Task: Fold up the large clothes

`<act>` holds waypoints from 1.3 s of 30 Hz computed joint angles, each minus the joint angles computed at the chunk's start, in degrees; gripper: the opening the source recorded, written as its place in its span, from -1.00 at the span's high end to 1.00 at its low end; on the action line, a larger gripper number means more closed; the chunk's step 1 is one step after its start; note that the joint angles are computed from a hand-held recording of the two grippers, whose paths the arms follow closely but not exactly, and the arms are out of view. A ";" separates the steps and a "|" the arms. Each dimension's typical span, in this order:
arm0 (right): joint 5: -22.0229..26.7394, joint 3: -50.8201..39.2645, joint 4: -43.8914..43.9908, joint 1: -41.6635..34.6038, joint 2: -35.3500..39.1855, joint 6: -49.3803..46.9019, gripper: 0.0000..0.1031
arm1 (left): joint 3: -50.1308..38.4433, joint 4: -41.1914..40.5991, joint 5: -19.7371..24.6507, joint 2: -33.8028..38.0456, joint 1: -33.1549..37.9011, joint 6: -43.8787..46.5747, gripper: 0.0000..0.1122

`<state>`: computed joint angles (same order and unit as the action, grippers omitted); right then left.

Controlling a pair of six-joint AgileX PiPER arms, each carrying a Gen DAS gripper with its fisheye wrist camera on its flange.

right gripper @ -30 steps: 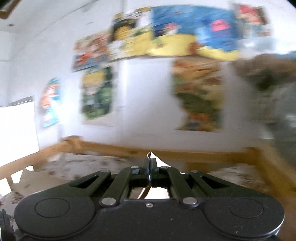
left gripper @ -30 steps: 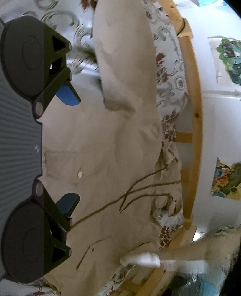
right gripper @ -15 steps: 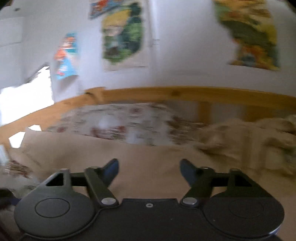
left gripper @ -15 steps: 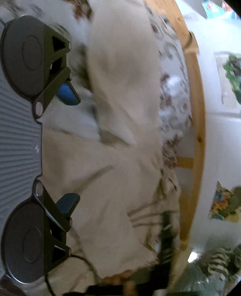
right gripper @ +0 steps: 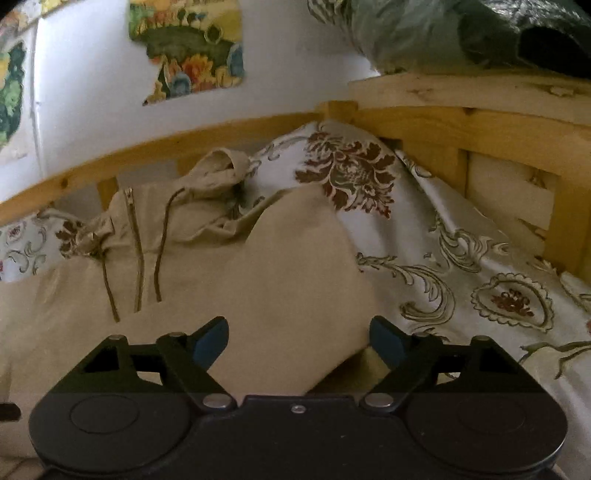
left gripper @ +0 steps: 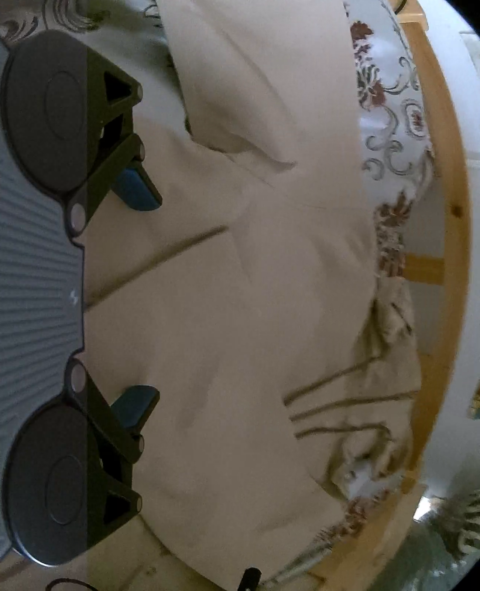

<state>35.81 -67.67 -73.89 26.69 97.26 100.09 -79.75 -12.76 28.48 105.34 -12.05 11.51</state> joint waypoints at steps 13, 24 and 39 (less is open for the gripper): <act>3.56 9.55 -15.61 2.59 -3.13 16.81 -0.88 | 12.88 37.08 1.46 -17.99 8.89 -47.72 -0.82; 2.53 11.63 -19.49 9.92 -6.70 15.85 -0.98 | 6.95 36.32 -1.11 -15.12 25.18 -61.54 -0.82; 3.15 10.12 -17.31 9.56 -4.56 15.32 -0.98 | 3.37 71.94 10.90 -10.69 17.48 -110.25 0.83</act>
